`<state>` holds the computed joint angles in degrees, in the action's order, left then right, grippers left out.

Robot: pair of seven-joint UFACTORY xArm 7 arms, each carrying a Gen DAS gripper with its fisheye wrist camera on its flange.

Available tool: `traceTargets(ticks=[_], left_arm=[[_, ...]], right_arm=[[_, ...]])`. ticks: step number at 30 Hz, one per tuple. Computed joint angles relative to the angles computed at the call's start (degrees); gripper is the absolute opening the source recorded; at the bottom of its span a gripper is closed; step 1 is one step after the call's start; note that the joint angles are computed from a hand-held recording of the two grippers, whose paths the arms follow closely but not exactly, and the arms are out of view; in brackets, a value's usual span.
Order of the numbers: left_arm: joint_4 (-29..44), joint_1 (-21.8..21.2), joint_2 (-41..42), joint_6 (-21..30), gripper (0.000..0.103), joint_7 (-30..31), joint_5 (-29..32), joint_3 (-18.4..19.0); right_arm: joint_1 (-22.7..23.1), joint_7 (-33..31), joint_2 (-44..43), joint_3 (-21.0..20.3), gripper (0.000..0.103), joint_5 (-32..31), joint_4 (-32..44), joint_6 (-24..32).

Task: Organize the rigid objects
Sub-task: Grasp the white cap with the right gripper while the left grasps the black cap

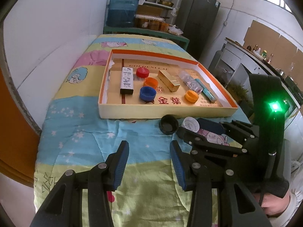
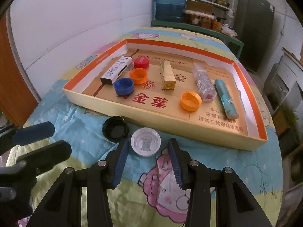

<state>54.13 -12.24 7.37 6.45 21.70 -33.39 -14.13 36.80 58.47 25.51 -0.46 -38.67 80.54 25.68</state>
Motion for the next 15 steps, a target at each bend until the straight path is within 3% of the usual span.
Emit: traceTargets(ticks=[3, 10, 15], left_arm=[[0.9, -0.2, 0.9, 0.6, 0.045, -0.6, 1.3, 0.3], [4.8, -0.4, 4.2, 1.7, 0.045, -1.0, 4.2, -0.7], [8.5, -4.9, 8.3, 1.8, 0.045, -9.5, 15.0, 3.1]], right_arm=[[-0.4, -0.2, -0.1, 0.1, 0.030, 0.5, -0.3, -0.9], [-0.6, 2.7, -4.1, -0.7, 0.030, -0.7, -5.6, -1.7], [-2.2, 7.0, -8.0, 0.1, 0.030, -3.4, -10.8, -2.3]])
